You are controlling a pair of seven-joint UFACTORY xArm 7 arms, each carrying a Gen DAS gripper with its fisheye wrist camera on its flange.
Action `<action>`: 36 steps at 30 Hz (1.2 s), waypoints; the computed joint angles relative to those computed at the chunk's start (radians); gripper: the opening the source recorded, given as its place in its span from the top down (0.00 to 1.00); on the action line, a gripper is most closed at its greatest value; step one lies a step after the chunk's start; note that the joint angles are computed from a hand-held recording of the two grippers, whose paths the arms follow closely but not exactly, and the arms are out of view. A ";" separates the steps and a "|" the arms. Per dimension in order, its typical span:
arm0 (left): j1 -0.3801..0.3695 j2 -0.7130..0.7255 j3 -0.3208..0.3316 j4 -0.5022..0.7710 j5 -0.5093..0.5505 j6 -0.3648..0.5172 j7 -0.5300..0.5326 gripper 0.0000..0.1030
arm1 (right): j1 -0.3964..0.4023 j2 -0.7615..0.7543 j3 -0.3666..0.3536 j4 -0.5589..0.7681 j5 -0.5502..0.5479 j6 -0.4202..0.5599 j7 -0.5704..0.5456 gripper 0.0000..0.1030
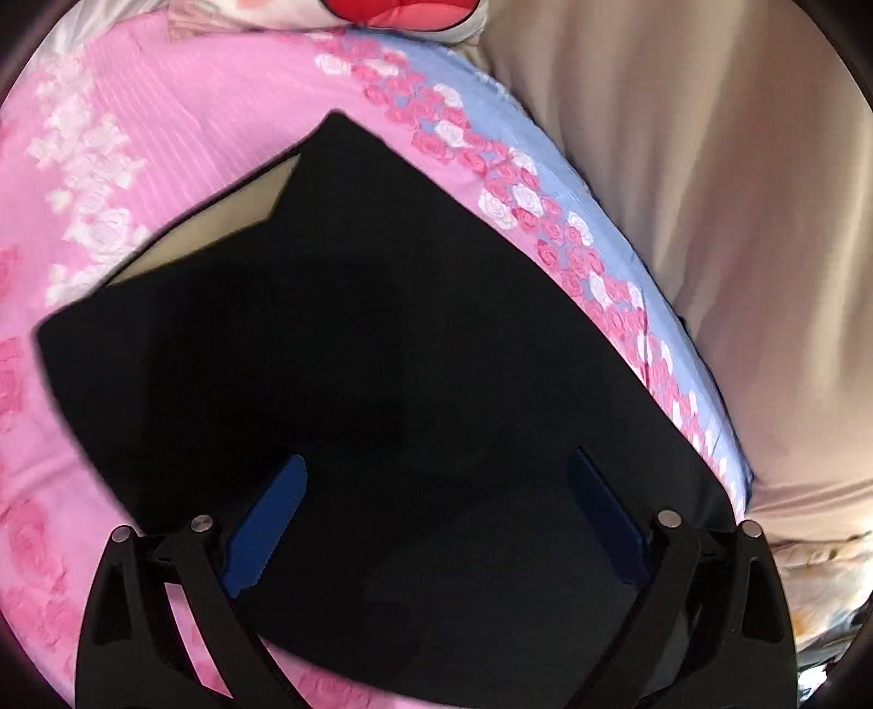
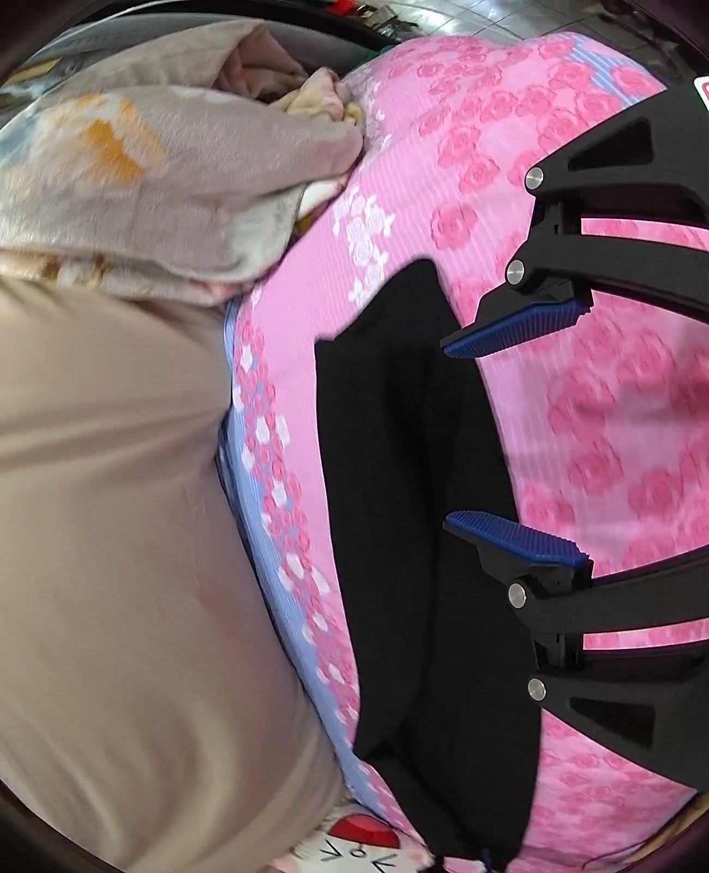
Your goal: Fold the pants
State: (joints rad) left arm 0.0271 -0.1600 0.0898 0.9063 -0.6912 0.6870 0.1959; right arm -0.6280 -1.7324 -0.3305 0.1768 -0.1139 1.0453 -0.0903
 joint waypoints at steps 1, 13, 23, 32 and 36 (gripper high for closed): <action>0.001 -0.004 -0.009 -0.008 0.006 -0.049 -0.024 0.31 | 0.008 -0.010 0.016 -0.004 0.013 0.006 0.010 0.43; 0.122 -0.224 0.068 -0.063 0.187 0.109 0.095 0.93 | 0.102 -0.012 0.110 -0.043 0.009 -0.024 0.103 0.34; 0.166 -0.342 -0.059 -0.240 0.587 -0.055 -0.204 0.29 | -0.072 0.231 -0.069 -0.017 0.000 -0.120 0.041 0.34; 0.030 -0.552 -0.043 -0.327 0.572 -0.002 -0.259 0.24 | 0.001 0.571 -0.114 0.057 0.098 -0.265 -0.114 0.72; -0.040 -0.594 -0.105 -0.359 0.582 0.000 -0.286 0.24 | 0.033 0.597 -0.066 0.115 0.162 -0.282 -0.143 0.92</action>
State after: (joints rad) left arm -0.0133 -0.7537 -0.0152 0.5470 -0.1096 0.6868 -0.0903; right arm -0.5952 -1.1351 -0.3963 0.2921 0.0485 0.7630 -0.2334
